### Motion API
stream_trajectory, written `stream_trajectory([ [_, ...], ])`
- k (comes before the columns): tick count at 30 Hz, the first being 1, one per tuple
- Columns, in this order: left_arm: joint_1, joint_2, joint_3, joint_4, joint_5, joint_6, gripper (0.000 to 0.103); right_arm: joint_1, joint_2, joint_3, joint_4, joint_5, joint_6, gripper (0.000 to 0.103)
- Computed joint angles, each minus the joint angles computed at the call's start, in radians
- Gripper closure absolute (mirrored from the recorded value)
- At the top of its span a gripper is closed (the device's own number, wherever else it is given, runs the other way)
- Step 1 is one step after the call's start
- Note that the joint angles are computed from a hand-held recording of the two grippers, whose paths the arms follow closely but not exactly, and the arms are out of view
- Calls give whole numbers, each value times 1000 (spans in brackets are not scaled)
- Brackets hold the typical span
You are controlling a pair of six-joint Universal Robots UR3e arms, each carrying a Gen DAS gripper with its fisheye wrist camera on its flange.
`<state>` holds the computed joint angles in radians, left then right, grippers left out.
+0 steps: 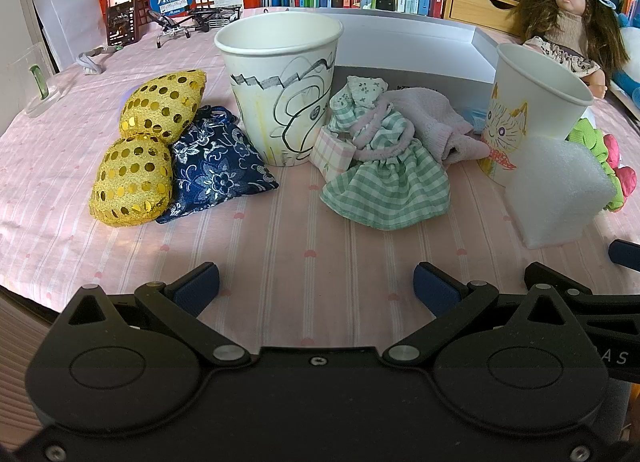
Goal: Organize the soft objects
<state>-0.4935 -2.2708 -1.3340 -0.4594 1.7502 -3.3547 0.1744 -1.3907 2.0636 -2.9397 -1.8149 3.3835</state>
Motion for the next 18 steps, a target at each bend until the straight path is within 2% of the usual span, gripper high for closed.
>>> stream_trajectory([
  [18, -1, 5, -4, 4, 1, 1, 0, 1, 2, 6, -13, -2, 0, 0],
])
